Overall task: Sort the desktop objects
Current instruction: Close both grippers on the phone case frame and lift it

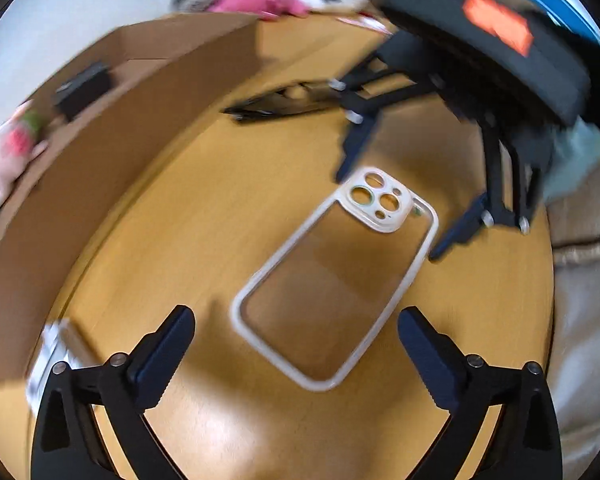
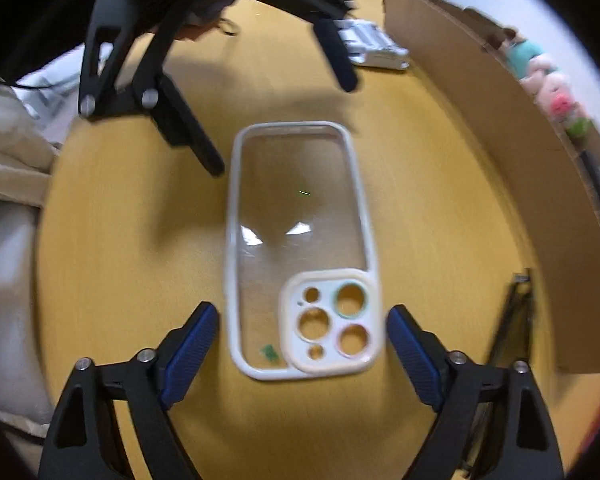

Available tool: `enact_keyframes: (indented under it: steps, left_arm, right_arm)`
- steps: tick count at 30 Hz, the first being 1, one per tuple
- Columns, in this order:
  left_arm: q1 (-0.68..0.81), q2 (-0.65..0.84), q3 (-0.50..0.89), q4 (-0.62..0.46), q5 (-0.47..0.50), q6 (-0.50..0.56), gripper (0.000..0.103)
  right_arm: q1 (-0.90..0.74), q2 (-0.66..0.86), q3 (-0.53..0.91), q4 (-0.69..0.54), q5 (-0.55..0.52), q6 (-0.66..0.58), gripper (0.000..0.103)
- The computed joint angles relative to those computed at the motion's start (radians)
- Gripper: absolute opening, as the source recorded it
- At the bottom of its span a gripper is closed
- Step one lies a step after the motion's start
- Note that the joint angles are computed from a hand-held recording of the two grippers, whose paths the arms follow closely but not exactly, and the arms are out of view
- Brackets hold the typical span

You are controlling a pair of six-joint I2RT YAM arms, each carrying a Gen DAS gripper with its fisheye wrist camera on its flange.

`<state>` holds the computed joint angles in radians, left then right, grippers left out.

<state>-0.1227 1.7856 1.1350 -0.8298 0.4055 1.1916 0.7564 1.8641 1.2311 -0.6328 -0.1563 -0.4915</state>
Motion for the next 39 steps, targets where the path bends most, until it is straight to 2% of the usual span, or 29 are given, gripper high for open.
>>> enact_keyframes:
  steps: [3,8,9,11,15,17,18,19,21,24,26,28,30,31,34,36,39]
  left_arm:
    - [-0.035,-0.008,-0.046,0.033,-0.070,0.073,0.103]
    - [-0.033,-0.025,-0.043,0.009,-0.070,0.120,0.102]
    - [-0.030,-0.028,-0.038,0.002,-0.070,0.123,0.099]
    - [-0.021,-0.031,-0.013,-0.019,-0.071,0.112,0.088]
    - [-0.005,-0.081,-0.025,-0.004,-0.090,0.132,0.073]
    - [0.009,-0.111,-0.020,-0.024,-0.074,0.150,0.060]
    - [0.015,-0.118,-0.008,-0.047,-0.065,0.160,0.047]
    - [0.017,-0.125,0.006,-0.071,-0.061,0.167,0.039]
    - [0.014,-0.130,0.026,-0.089,-0.067,0.164,0.036]
    - [0.036,-0.135,-0.004,-0.036,-0.080,0.171,0.038]
    - [0.050,-0.144,-0.013,-0.033,-0.079,0.182,0.045]
    - [0.059,-0.148,-0.016,-0.032,-0.053,0.193,0.075]
    - [0.060,-0.157,-0.027,-0.020,-0.025,0.207,0.089]
    - [0.060,-0.170,-0.052,-0.005,-0.009,0.218,0.093]
    - [0.041,-0.174,-0.081,0.021,0.000,0.231,0.101]
    - [0.020,-0.152,-0.078,0.037,-0.024,0.246,0.102]
    - [0.016,-0.106,-0.050,-0.024,-0.040,0.303,0.102]
  right_arm:
    - [0.000,-0.004,0.001,-0.008,0.013,0.017,0.078]
    - [0.000,-0.070,-0.102,0.089,-0.002,0.078,0.077]
    - [0.000,-0.080,-0.117,0.104,-0.009,0.089,0.077]
    - [-0.003,-0.096,-0.138,0.123,-0.031,0.112,0.077]
    - [-0.006,-0.134,-0.165,0.165,-0.041,0.136,0.077]
    - [-0.017,-0.152,-0.166,0.176,-0.050,0.139,0.077]
    - [-0.032,-0.162,-0.152,0.168,-0.066,0.135,0.077]
    - [-0.058,-0.175,-0.140,0.156,-0.086,0.117,0.077]
    - [-0.084,-0.177,-0.104,0.131,-0.115,0.090,0.077]
    - [-0.071,-0.135,-0.062,0.114,-0.091,0.063,0.077]
    - [-0.058,-0.109,-0.057,0.109,-0.080,0.058,0.077]
    - [-0.060,-0.059,-0.029,0.096,-0.095,0.038,0.077]
    - [-0.061,-0.028,-0.004,0.066,-0.109,0.009,0.077]
    - [-0.058,-0.017,0.004,0.050,-0.110,-0.005,0.077]
    - [-0.041,0.019,0.034,0.008,-0.103,-0.044,0.077]
    - [-0.033,0.035,0.057,-0.018,-0.101,-0.066,0.077]
    - [-0.030,0.049,0.095,-0.053,-0.104,-0.090,0.077]
